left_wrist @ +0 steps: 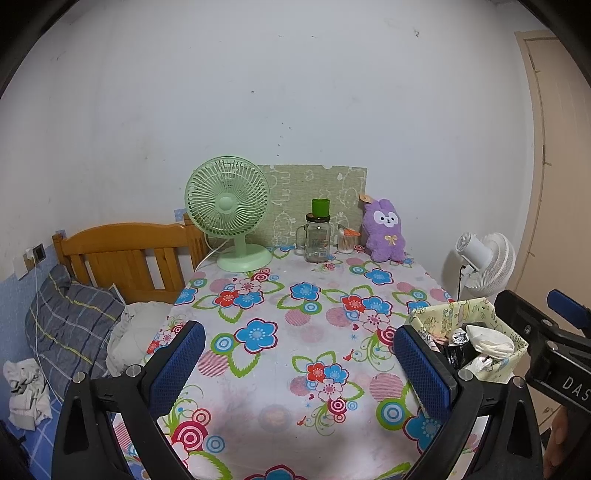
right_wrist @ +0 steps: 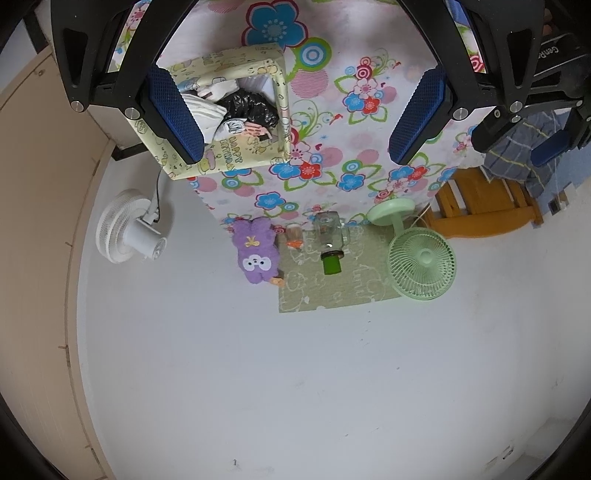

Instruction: Organize soft objects

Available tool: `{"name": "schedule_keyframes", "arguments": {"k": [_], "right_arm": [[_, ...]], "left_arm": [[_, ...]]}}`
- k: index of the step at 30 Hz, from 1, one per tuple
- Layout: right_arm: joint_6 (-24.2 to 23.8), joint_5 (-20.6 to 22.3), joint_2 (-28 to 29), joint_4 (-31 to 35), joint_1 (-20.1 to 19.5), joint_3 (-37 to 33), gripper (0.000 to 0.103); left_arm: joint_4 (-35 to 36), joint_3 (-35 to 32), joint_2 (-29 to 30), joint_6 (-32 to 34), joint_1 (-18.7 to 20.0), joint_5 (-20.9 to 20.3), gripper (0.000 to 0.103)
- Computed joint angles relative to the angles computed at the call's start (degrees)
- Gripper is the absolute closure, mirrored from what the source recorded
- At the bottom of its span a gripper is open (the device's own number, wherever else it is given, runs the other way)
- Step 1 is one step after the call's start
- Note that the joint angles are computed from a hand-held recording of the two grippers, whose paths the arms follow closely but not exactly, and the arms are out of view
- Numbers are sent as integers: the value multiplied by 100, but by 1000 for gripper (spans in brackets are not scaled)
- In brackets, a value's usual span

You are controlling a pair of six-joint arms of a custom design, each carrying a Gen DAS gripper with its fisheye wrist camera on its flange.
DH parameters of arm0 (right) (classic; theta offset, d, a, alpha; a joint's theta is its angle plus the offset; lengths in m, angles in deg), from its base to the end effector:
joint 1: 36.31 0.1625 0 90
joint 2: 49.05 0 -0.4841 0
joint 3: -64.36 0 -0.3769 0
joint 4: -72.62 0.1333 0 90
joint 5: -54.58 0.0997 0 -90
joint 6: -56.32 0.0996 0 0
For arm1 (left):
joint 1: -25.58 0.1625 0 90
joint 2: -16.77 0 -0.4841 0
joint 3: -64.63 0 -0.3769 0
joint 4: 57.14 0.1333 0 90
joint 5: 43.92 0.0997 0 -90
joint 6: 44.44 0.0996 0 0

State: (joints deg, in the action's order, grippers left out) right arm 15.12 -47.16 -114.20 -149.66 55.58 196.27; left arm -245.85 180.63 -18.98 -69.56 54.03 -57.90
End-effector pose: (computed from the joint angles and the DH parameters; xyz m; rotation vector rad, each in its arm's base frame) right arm 0.1289 -0.4782 0.3058 0.6920 -2.1604 1.2934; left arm -0.3819 -0.4684 0.0826 0.3857 1.9884 -1.3152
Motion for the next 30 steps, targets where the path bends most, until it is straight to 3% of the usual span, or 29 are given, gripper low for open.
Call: {"name": "schedule_keyframes", "arguments": {"k": [30], "right_arm": [[10, -22, -12, 20, 24, -1, 2]], "left_arm": [[32, 12, -4, -8, -17, -10, 0]]}}
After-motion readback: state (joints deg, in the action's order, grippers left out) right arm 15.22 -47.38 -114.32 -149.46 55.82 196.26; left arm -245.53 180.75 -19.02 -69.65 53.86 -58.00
